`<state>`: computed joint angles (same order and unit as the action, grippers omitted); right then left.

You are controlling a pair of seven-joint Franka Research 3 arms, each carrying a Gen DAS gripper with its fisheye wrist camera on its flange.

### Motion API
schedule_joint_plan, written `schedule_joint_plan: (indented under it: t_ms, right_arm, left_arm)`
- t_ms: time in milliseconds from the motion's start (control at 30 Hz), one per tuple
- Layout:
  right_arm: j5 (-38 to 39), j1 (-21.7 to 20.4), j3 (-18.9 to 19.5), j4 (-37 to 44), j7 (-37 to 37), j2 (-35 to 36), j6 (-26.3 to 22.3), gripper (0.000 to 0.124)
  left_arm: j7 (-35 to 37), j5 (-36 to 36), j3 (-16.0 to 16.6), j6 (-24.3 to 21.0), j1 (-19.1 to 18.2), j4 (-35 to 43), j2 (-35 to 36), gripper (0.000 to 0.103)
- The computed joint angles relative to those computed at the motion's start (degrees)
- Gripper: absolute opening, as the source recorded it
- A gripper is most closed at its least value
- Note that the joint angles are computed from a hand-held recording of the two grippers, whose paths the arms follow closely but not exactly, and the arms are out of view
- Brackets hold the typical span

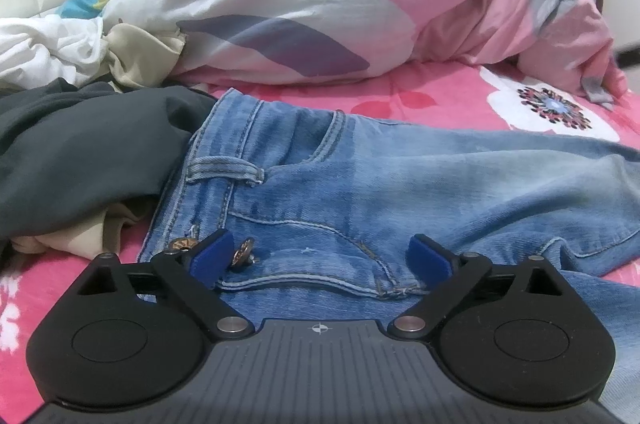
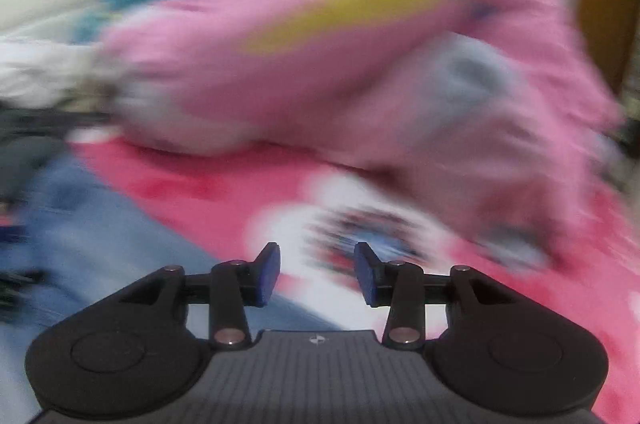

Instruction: Fold clothes

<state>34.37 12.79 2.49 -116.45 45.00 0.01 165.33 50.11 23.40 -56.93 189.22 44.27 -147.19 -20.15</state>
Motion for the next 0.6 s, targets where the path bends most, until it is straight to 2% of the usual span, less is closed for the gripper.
schedule_joint_plan:
  t_ms: [67, 100, 233, 333, 367, 400, 467, 500, 533, 600]
  right_arm:
    - [8.4, 1.3, 1.8, 5.6, -9.9, 4.1, -6.5, 0.062]
    - [7.6, 1.8, 2.5, 8.6, -10.3, 7.0, -8.9, 0.062]
    - [-3.6, 4.2, 3.1, 23.1, -1.7, 20.1, -16.1, 0.062]
    - [-5.5, 3.4, 4.1, 34.9, 3.7, 28.8, -24.2, 0.062]
    - [-6.9, 2.9, 4.9, 38.3, 6.1, 31.4, -26.8, 0.062]
    - [-7.6, 3.7, 4.0, 39.8, 7.5, 32.4, -28.5, 0.062]
    - [-10.4, 4.4, 3.9, 39.5, 7.4, 32.3, -28.7, 0.045]
    - [-11.6, 4.6, 4.2, 38.7, 6.1, 31.4, -28.2, 0.018]
    - [-12.6, 4.9, 4.4, 37.0, 4.7, 30.1, -26.9, 0.010]
    - [-13.2, 4.9, 4.8, 33.7, 2.2, 27.8, -23.4, 0.009]
  left_arm:
    - [0.0, -0.2, 0.2, 0.5, -0.1, -0.2, 0.1, 0.096]
    - [0.2, -0.4, 0.5, 0.8, -0.3, -0.3, 0.3, 0.096]
    - [1.9, -2.1, 2.8, 2.5, -2.5, -0.9, 1.8, 0.098]
    - [3.7, -3.9, 4.2, 5.0, -3.8, -1.6, 3.3, 0.099]
    - [4.1, -4.3, 5.4, 5.6, -4.9, -1.8, 4.0, 0.099]
    - [4.5, -4.6, 6.7, 6.3, -6.1, -2.0, 4.7, 0.099]
    - [5.2, -5.2, 9.4, 7.4, -8.6, -2.3, 5.9, 0.099]
    - [5.5, -5.6, 10.2, 7.9, -9.5, -2.4, 6.1, 0.099]
    - [5.9, -6.1, 11.1, 8.2, -10.3, -2.5, 6.4, 0.099]
    - [6.7, -6.9, 12.7, 8.7, -12.0, -2.7, 6.9, 0.099]
